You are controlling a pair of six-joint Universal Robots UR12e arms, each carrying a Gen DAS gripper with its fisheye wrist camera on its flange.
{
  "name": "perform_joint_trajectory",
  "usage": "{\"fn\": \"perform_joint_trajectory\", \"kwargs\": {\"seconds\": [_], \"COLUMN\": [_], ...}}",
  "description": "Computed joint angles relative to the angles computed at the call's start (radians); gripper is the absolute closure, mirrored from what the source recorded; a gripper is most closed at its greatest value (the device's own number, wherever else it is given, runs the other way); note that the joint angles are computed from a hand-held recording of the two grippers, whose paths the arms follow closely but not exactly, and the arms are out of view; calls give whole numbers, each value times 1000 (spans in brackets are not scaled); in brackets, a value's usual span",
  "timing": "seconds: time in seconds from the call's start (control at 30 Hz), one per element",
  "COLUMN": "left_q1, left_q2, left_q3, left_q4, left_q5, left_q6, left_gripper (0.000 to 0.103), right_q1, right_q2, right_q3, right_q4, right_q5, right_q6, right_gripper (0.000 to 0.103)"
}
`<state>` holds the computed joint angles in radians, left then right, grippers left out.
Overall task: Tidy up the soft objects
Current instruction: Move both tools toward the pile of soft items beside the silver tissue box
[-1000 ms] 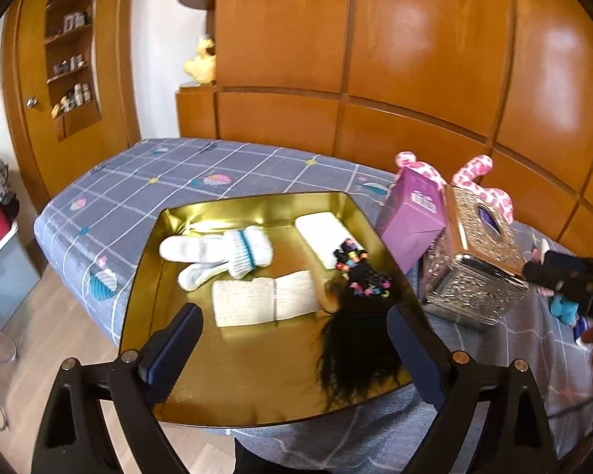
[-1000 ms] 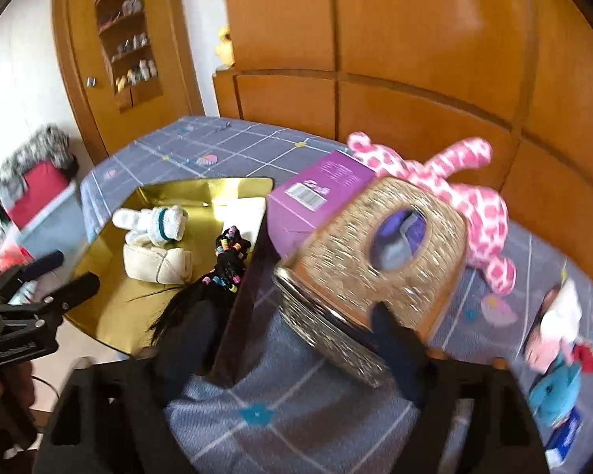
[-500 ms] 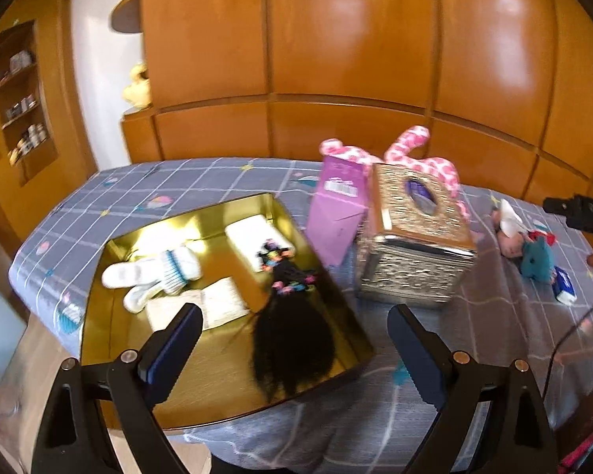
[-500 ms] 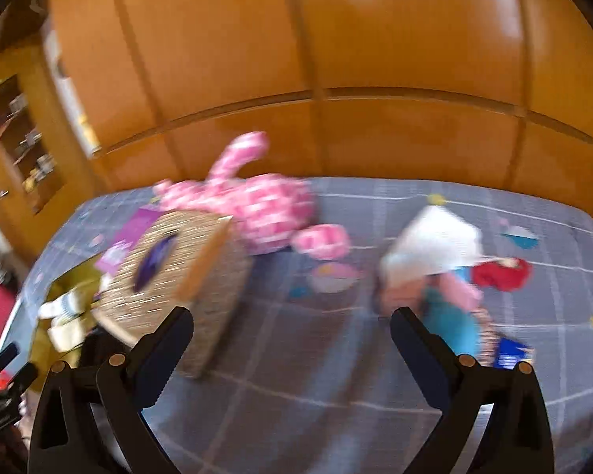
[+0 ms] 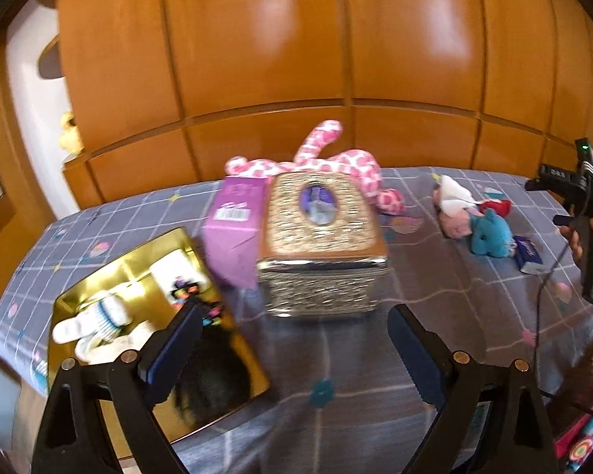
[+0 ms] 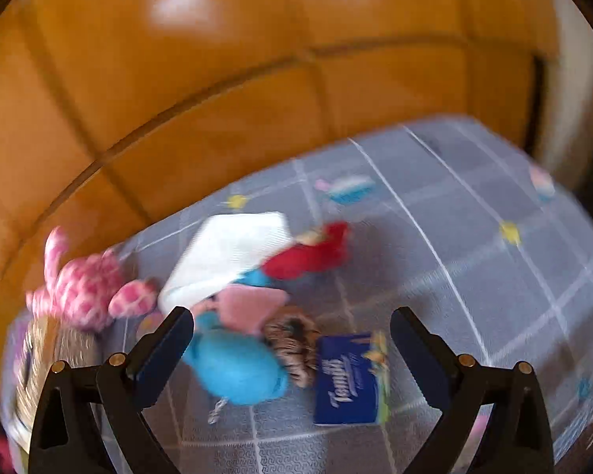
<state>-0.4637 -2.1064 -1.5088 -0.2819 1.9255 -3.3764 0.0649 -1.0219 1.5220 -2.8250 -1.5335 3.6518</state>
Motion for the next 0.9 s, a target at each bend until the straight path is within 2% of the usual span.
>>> {"fn": "perform_joint_trajectory", "kwargs": {"seconds": [0.13, 0.2, 0.5, 0.73, 0.9], "left_q1": [-14, -20, -38, -45, -56], "left_q2": [-26, -38, -95, -142, -188], "left_q3": [42, 62, 155, 238, 316], "left_q4": [-24, -31, -66, -124, -171], "left_q5": [-16, -29, -86, -141, -167], "left_q6": [55, 80, 142, 151, 191], "left_gripper": [8, 8, 8, 8, 8], "right_q1": [-24, -36, -50, -55, -68], "right_q2": [-7, -8, -3, -6, -17], "right_q3": [22, 31, 42, 55, 87], "right_q4": [-19, -26, -49, -77, -127], "right_q5": [24, 63, 113, 125, 106], "right_q6": [113, 158, 231, 267, 368], "right_gripper": [1, 1, 1, 1, 1]}}
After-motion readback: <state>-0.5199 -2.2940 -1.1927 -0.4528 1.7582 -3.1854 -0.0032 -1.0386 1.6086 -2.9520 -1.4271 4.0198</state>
